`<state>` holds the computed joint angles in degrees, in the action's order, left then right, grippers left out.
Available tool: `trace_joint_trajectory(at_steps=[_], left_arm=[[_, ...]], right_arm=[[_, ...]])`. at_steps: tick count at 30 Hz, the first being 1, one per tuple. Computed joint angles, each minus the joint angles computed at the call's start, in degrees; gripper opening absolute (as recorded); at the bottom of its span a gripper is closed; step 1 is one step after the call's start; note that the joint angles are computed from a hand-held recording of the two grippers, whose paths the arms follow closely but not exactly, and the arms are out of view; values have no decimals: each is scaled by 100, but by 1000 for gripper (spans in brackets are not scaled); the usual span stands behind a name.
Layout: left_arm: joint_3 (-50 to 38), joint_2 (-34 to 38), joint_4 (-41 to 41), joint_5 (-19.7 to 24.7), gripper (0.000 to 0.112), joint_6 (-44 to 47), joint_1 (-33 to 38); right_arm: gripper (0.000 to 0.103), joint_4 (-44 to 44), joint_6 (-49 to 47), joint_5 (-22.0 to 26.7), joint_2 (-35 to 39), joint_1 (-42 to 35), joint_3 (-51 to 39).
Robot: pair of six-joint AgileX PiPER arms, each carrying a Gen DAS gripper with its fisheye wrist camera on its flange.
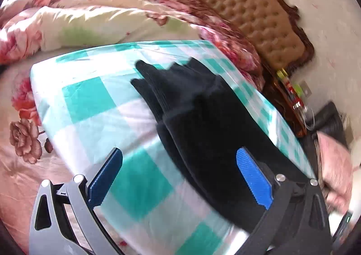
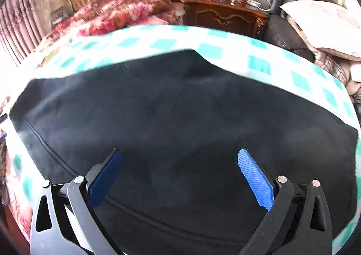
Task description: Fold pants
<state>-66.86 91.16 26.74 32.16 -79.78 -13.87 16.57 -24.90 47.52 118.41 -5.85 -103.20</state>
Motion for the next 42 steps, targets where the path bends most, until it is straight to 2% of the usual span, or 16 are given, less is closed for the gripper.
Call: trace_joint_trajectory(at_steps=[3,5,9,11,14,17,20,23,25,27,30,34,37,38,39,42], left_arm=[[-763,335,1018,1080,101,-878,-407],[-1440,690,1585,1674,101,-979,-886],[-3457,1912,1511,2375,101,596,-1612],[-4485,2552,1085,2575,101,1485,-1750],[-4658,2728,961,2813,101,1130,-1834],[-3112,1891,1236,2617,101,-588,-1782],[-1393,995,1616,1899,101,-1806,-1463],[180,70,1865,254,101,-2742,-855],[703,-163,1907,-762,101,-2798,-369],[783,-118,1415,-1522,101,-2131,114],[642,61,-244,-1977,101,-412,599],[109,573,-2536,-2141,101,1854,1017],[-581,1032,-4011,-1581,93,3483,1325],[-714,1122,-4270,-1412,82,3737,1426],[-773,1153,-4334,-1279,58,3761,1487],[-433,1076,-5513,-1552,35,4810,1649]], right_arm=[[98,6,-194,-326,-178,80,295],[98,-213,-84,-618,-257,77,494],[98,-140,186,-344,-61,-90,209],[98,-266,274,-440,-78,-60,213],[98,-572,401,-587,-160,62,240],[98,-395,184,-651,-205,88,233],[98,-347,19,-725,-188,196,189],[98,-156,-19,-599,-69,243,14],[98,-93,-7,-543,-33,281,-35],[98,-110,5,-551,-33,323,-20],[98,-234,42,-544,-42,367,-2],[98,-253,102,-514,-40,335,-43],[98,-238,150,-459,-29,319,-91],[98,-213,122,-467,-47,313,-66],[98,-194,84,-493,-79,306,-19],[98,-72,-44,-466,-103,268,9]])
